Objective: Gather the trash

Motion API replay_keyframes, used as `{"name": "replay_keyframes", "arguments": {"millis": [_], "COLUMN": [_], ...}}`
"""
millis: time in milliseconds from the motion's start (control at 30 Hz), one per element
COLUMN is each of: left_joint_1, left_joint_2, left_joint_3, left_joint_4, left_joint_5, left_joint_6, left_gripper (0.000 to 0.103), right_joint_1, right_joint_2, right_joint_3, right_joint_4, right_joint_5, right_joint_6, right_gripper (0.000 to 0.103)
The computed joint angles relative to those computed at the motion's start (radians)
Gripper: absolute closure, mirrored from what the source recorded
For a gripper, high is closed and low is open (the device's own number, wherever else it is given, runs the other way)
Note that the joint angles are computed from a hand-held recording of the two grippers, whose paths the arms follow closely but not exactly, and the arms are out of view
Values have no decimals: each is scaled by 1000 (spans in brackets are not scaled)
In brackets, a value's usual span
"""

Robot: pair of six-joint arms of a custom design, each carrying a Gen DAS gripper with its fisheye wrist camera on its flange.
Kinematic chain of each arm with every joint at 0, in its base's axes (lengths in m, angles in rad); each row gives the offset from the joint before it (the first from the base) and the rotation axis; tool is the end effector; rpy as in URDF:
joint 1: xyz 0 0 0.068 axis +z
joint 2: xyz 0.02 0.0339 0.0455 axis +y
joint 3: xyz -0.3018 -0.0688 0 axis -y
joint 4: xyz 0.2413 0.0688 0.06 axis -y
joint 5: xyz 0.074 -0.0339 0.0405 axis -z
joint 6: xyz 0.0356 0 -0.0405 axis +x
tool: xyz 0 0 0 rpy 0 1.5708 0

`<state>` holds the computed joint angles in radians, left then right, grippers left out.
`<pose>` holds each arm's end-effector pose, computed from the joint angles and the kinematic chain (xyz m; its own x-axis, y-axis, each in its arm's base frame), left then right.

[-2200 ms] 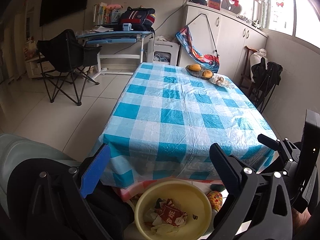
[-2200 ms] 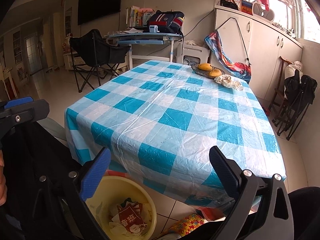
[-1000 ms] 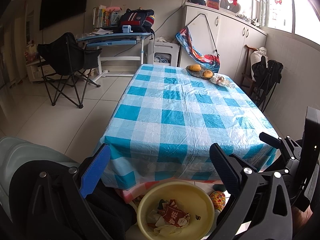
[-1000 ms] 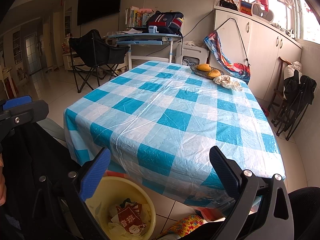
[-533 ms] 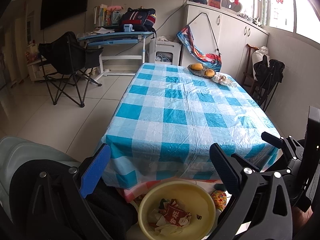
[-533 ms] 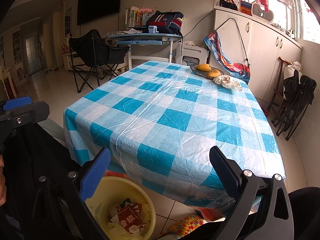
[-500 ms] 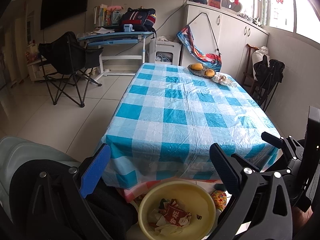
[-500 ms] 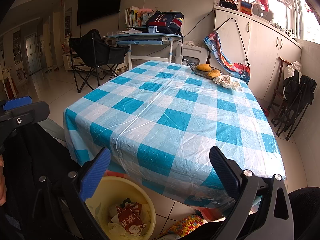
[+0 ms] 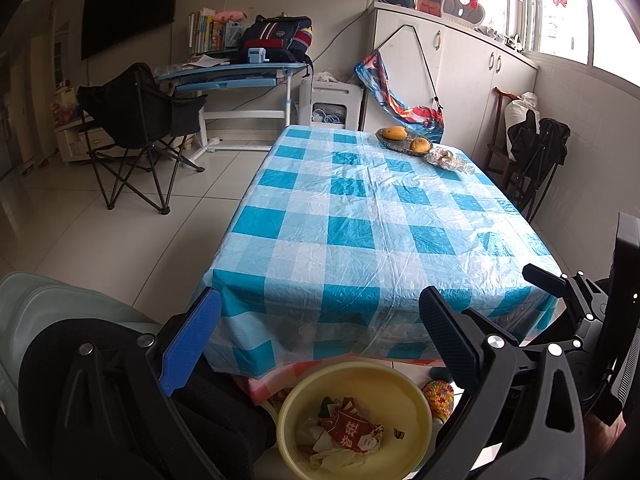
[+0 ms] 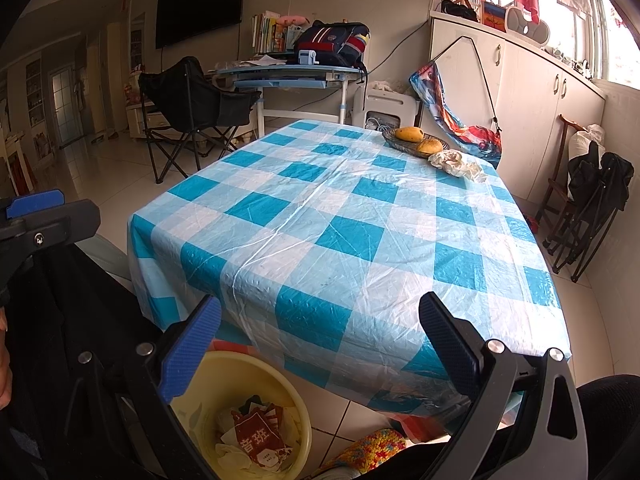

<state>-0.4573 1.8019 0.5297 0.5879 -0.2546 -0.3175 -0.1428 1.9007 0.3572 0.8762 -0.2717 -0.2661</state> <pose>0.2745 -0.1251 0.1257 -0.6176 -0.0328 -0.7858 0.0625 0.9939 -0.0907 0.2680 -0.0289 0.0924 -0.5722 -0.1737 -0.8015 -0.2301 0.9721 -0.0463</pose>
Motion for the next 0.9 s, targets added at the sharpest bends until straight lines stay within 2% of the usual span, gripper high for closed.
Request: {"name": "replay_keyframes", "arguments": {"millis": [900], "left_joint_1": [-6], "left_joint_2": [0], "left_joint_3": [2], "left_joint_4": [-3], "left_joint_5": [-5], "left_joint_6": [-1], "left_gripper": [7], "right_joint_1": [2], "right_joint_2": [3], "right_joint_3": [1], "right_joint_4": [3], "right_joint_5": [2], "right_joint_6": [-2], "right_gripper": [8]}}
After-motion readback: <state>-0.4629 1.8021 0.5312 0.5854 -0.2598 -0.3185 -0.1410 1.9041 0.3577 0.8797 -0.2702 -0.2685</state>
